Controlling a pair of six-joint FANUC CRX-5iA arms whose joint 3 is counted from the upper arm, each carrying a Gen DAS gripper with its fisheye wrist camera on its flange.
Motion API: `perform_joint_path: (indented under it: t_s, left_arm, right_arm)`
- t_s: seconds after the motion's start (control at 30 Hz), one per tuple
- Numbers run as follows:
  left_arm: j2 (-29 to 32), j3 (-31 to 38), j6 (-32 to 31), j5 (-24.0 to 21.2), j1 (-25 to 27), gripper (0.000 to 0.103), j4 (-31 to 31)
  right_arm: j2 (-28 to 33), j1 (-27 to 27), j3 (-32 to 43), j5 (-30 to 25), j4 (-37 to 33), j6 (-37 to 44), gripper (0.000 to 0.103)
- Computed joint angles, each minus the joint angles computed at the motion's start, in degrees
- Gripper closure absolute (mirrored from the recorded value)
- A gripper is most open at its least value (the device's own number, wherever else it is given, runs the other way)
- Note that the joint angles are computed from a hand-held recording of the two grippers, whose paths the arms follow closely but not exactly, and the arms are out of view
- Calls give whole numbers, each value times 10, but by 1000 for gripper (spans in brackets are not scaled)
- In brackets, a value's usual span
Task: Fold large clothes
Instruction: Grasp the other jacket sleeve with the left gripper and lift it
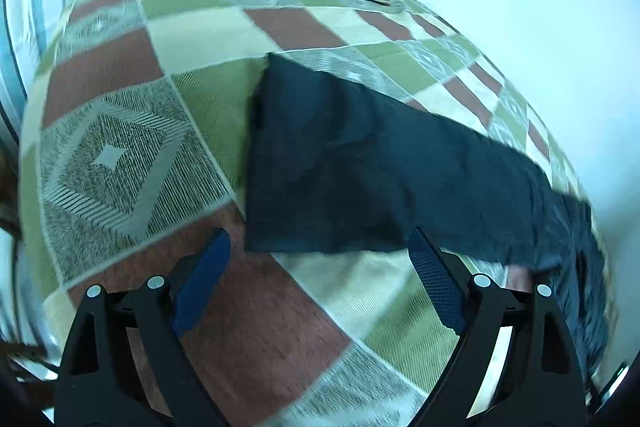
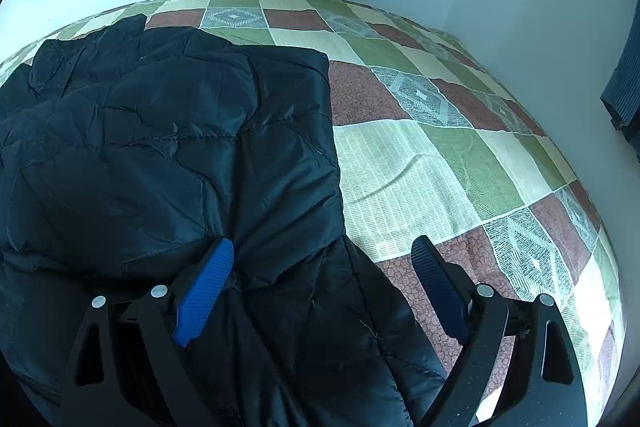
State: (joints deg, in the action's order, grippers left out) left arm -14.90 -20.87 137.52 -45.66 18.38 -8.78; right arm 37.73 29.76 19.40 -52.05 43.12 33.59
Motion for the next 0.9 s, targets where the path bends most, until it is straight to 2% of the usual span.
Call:
perform_joint_path:
  t_s: [0.07, 0.17, 0.23, 0.27, 0.3, 0.37, 0.43, 0.5, 0.7, 0.77, 0.8, 0.9]
  left_arm:
    - [-8, -12, -5, 21, 15, 15, 11]
    - [-13, -28, -24, 48, 38, 24, 46]
    - [-28, -68, -76, 95, 65, 37, 117]
    - [-36, -93, -111, 119, 78, 39, 163]
    - [-40, -106, -122, 129, 87, 43, 185]
    - [-40, -102, -112, 122, 86, 50, 172]
    - [-31, -75, -83, 92, 72, 60, 124]
    - [-31, -73, -92, 86, 70, 64, 123]
    - [-27, -66, -68, 80, 69, 64, 112]
    - [-21, -51, -53, 68, 64, 75, 92]
    - [-20, -46, -54, 65, 61, 86, 83]
    - [-26, -38, -51, 63, 54, 94, 62]
  right_arm:
    - [1, 0, 0, -1, 1, -1, 14]
    - [1, 0, 0, -1, 2, -2, 14]
    - [1, 0, -1, -2, 4, -3, 14]
    - [2, 1, 0, -3, 6, -4, 14]
    - [2, 1, 0, -3, 7, -5, 14]
    - [3, 2, 0, -4, 8, -7, 14]
    - [3, 2, 0, -4, 8, -7, 14]
    - [3, 2, 0, -4, 8, -7, 14]
    - [3, 2, 0, -4, 7, -7, 14]
    - [3, 2, 1, -4, 6, -7, 14]
    - [3, 2, 1, -4, 5, -6, 14]
    - [3, 0, 3, -3, 2, -5, 13]
